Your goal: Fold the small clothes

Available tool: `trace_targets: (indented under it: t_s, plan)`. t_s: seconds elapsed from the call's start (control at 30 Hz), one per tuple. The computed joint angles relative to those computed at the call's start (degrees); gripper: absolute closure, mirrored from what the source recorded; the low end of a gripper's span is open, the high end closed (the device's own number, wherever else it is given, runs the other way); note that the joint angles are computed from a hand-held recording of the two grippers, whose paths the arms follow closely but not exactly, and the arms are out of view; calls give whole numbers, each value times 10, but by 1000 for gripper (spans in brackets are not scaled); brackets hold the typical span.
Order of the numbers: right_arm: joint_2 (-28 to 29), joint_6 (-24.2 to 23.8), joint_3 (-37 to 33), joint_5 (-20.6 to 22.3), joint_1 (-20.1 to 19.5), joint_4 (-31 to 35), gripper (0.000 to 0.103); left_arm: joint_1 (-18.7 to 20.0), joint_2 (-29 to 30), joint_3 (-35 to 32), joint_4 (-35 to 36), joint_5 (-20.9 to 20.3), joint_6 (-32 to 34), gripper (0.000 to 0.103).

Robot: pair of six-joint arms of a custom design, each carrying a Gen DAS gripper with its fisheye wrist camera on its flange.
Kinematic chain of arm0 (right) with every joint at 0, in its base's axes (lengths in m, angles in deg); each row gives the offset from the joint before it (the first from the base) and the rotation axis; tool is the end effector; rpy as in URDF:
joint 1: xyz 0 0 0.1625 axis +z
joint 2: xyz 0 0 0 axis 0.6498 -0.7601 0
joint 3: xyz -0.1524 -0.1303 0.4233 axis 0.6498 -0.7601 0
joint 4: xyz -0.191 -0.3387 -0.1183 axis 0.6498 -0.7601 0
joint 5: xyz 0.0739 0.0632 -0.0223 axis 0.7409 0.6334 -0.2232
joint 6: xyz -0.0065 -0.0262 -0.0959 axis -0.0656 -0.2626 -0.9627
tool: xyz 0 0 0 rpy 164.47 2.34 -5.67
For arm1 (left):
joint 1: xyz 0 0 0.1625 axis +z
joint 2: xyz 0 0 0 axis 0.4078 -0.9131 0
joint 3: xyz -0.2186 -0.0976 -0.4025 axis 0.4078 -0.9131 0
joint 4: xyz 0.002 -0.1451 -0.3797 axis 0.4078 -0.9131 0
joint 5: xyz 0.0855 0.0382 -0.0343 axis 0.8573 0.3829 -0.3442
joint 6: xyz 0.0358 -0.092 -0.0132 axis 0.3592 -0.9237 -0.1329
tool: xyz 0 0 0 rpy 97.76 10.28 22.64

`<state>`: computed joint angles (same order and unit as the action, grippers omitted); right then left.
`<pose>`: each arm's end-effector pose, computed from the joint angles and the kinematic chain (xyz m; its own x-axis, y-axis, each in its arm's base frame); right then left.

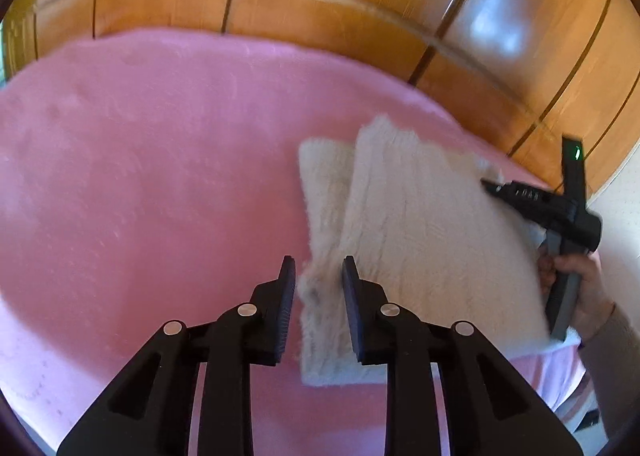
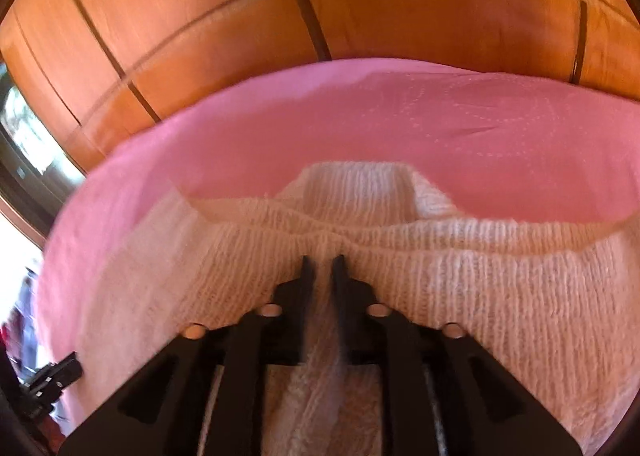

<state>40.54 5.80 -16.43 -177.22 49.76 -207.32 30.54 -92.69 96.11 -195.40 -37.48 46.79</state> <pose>0.1266 -0.8353 0.0292 -0.7880 -0.5621 0.2513 -0.6063 0.7795 -0.1573 -0.1310 -0.5643 0.0497 -0.8275 -0.4573 -0.3258 0.0439 0.5259 -0.8494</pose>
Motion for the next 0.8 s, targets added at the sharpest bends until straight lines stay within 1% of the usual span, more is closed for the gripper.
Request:
trace_targets:
  t_s: [0.03,0.07,0.1,0.17,0.23,0.27,0.3,0.33,0.37,0.4,0.43,0.47,0.5,0.53,0.57,0.6,0.63,0.67,0.7,0.77,0.8]
  plan:
    - [-9,2,11,4,-1,-7,59,-8,8,-2,-40,1,22,81]
    - [-19,4,23,10,-2,-17,54,-12,12,-4,-59,-1,39,81]
    - [-36,5,41,25,-7,-22,52,-18,17,-11,-71,1,61,81]
    - [-56,2,66,33,-11,-37,43,-25,27,-27,-67,3,94,81]
    - [-87,-5,97,41,-22,-50,37,-24,36,-47,-37,6,110,81]
    - [-98,-8,107,37,-27,-56,33,-22,38,-55,-8,8,103,81]
    - [-107,-10,117,24,-31,-74,30,-14,37,-64,45,11,77,81]
    - [-112,-12,125,8,-37,-98,24,-7,33,-68,99,19,37,81]
    - [-113,-10,124,-3,-42,-108,23,3,35,-75,129,18,10,81]
    - [-112,2,119,-22,-50,-118,23,14,35,-76,134,1,-12,81]
    - [-111,9,113,-28,-59,-120,24,14,39,-76,116,4,-19,81]
    - [-111,9,108,-10,-72,-117,25,13,41,-75,109,6,-18,81]
    - [-115,6,112,32,-87,-118,25,10,39,-75,126,14,-30,81]
    - [-118,5,119,60,-96,-125,25,7,37,-76,143,20,-41,80]
    - [-118,3,123,64,-96,-135,25,4,36,-78,157,26,-50,81]
    - [-117,-2,126,58,-94,-144,24,-2,34,-78,168,33,-55,81]
    - [-116,-9,129,55,-93,-150,21,-8,33,-76,172,41,-56,81]
    - [-114,-13,131,51,-91,-157,20,-14,33,-74,180,49,-61,79]
    - [-114,-15,132,46,-89,-160,20,-19,31,-73,196,56,-73,65]
    - [-113,-10,132,42,-85,-158,20,-25,32,-70,191,60,-71,51]
    - [-117,-10,135,38,-83,-155,20,-30,33,-69,188,66,-71,51]
